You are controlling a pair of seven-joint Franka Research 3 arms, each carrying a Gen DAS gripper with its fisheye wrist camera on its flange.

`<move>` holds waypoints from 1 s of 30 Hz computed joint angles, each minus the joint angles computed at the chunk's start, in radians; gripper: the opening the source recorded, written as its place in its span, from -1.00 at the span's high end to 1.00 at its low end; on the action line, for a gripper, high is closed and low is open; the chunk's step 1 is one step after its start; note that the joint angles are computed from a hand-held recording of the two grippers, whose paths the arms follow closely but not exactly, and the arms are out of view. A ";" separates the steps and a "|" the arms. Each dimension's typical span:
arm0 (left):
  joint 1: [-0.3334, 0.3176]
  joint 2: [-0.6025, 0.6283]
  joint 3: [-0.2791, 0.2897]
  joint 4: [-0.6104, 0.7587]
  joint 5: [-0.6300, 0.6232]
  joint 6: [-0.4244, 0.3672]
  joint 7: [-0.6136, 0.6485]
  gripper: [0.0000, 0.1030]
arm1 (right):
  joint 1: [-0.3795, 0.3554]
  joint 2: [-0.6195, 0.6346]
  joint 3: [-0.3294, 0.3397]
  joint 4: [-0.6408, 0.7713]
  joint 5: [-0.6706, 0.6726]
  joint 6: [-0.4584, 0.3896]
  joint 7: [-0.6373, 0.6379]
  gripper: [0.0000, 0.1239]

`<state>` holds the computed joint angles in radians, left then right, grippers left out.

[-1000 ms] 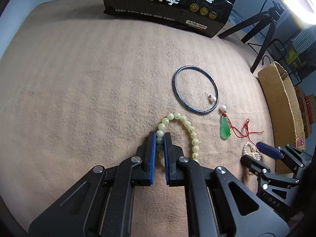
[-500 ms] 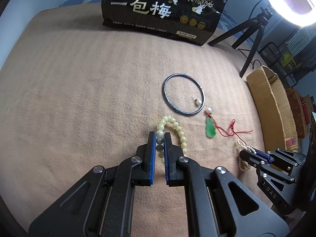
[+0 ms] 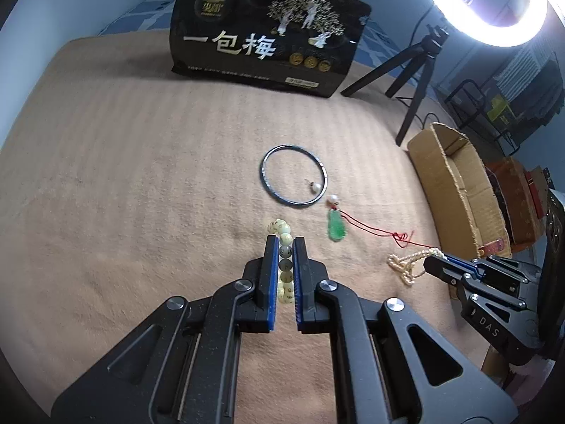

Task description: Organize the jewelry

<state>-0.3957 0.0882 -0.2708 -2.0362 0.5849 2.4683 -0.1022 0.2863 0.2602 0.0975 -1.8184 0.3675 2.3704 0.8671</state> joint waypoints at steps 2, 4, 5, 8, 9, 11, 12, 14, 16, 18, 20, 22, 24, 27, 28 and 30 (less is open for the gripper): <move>-0.003 0.008 0.000 0.013 0.004 -0.004 -0.001 0.90 | 0.000 -0.004 0.000 -0.002 0.001 0.000 0.001 0.93; -0.007 0.009 -0.001 0.019 0.009 -0.004 -0.006 0.90 | -0.005 -0.008 -0.003 -0.005 0.006 -0.005 -0.002 0.93; -0.009 0.009 -0.001 0.024 0.013 -0.007 -0.006 0.90 | -0.002 -0.003 -0.002 0.000 0.004 -0.001 0.004 0.93; -0.013 0.007 -0.003 0.029 0.023 -0.011 -0.007 0.90 | -0.014 -0.014 -0.003 -0.004 0.026 -0.009 -0.011 0.94; -0.015 0.008 -0.003 0.032 0.026 -0.012 -0.007 0.90 | -0.019 -0.020 -0.002 -0.006 0.036 -0.014 -0.019 0.93; -0.017 0.011 -0.003 0.041 0.032 -0.017 -0.006 0.90 | -0.025 -0.027 -0.003 -0.006 0.048 -0.023 -0.032 0.93; -0.019 0.013 -0.004 0.045 0.034 -0.021 -0.006 0.90 | -0.027 -0.031 -0.003 -0.008 0.054 -0.025 -0.039 0.93; -0.022 0.016 -0.004 0.051 0.035 -0.023 -0.006 0.90 | -0.027 -0.033 -0.006 -0.010 0.053 -0.026 -0.040 0.93; -0.024 0.020 -0.004 0.056 0.035 -0.025 -0.004 0.90 | -0.026 -0.031 -0.009 -0.013 0.047 -0.023 -0.038 0.94; -0.026 0.022 -0.003 0.060 0.037 -0.025 -0.003 0.90 | -0.025 -0.031 -0.010 -0.016 0.043 -0.019 -0.038 0.93; -0.028 0.025 -0.003 0.063 0.040 -0.029 -0.001 0.90 | -0.026 -0.030 -0.009 -0.015 0.046 -0.020 -0.043 0.93; -0.030 0.026 -0.002 0.066 0.041 -0.031 -0.003 0.90 | -0.028 -0.027 -0.009 -0.015 0.047 -0.027 -0.044 0.93; -0.031 0.029 -0.002 0.069 0.040 -0.033 -0.001 0.90 | -0.026 -0.023 -0.009 -0.017 0.042 -0.032 -0.044 0.93; -0.033 0.036 -0.002 0.075 0.040 -0.037 0.005 0.90 | -0.017 -0.014 -0.011 -0.028 0.012 -0.032 -0.041 0.93; -0.034 0.036 -0.001 0.073 0.040 -0.034 0.005 0.90 | -0.014 -0.010 -0.011 -0.031 0.002 -0.030 -0.040 0.93; -0.035 0.038 -0.001 0.075 0.041 -0.032 0.008 0.90 | -0.010 -0.003 -0.010 -0.035 -0.012 -0.025 -0.041 0.93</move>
<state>-0.4305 0.1259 -0.2714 -1.9617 0.6260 2.4365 -0.0942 0.2758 0.2570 0.0872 -1.8535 0.3555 2.3453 0.8261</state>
